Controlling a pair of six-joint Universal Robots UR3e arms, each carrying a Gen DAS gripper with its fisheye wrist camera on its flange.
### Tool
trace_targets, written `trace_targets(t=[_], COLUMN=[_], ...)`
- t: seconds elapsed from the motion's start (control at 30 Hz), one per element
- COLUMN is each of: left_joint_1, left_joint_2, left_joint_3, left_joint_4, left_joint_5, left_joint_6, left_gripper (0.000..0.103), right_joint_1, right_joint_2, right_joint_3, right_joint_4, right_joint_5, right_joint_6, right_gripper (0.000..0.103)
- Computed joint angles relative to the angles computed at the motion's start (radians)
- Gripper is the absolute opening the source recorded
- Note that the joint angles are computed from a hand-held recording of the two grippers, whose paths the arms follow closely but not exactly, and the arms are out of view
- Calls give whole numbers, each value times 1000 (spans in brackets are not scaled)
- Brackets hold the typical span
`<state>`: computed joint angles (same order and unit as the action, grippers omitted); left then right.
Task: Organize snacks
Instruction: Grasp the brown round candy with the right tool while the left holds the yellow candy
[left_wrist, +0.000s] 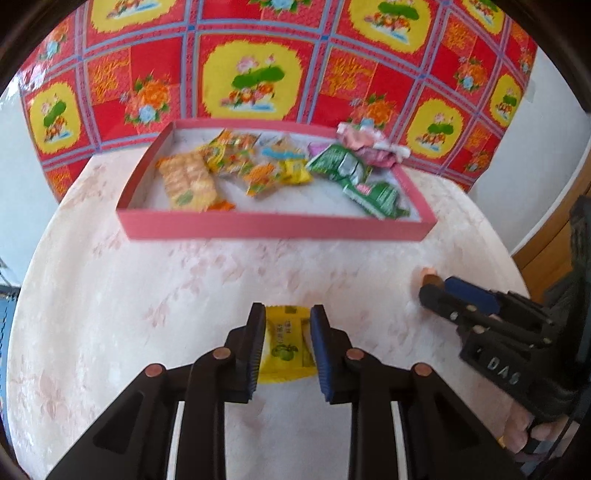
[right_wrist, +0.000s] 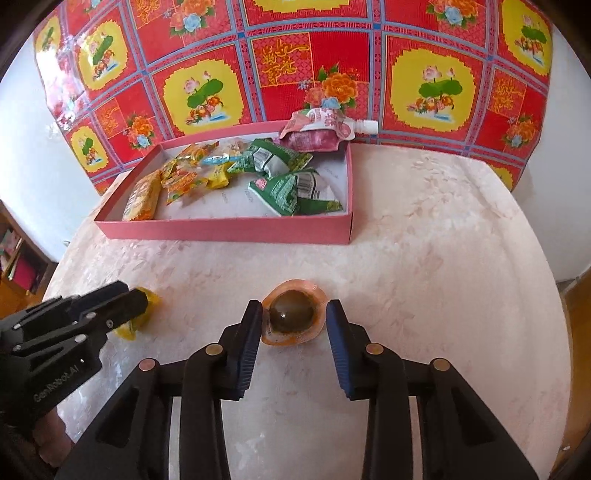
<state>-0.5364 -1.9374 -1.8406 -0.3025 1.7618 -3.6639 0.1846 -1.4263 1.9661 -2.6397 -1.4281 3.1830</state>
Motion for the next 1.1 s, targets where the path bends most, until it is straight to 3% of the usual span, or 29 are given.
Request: trace_targets(t=[0.23,0.47,0.6,0.73,0.8,0.87,0.93,1.1], left_joint_1=[-10,-69,-49,-20,-23,-40,-53,-29], left_joint_2=[5,-44,-21,15,18,4,-12,12], left_joint_3=[-22,40,48,10,8,26,47,15], left_joint_4=[-1,-34,-89,-84,-85,-100,-115,-76], left_joint_5=[-5,81,32,-9,3,46,79,30], left_joint_6=[34,89,91,59,45,39,51,49], left_gripper=[36,47,53,51,47,33,31,26], right_joint_1=[1,8,8,4,-3,-14,-21,-44], right_joint_2=[5,3,1,-4,-6,-11,-17,-26], right_joint_3=[10,41,57,66,67,73,82,86], right_joint_4=[1,-44,-69,-78,-75,-75,-81,-73], right_joint_5=[17,12,12,18,29,44,56,97], right_joint_6=[-6,-34,-43,-36,-34,-29,-29,-31], right_gripper=[37,40,40,40,40,40,39,34])
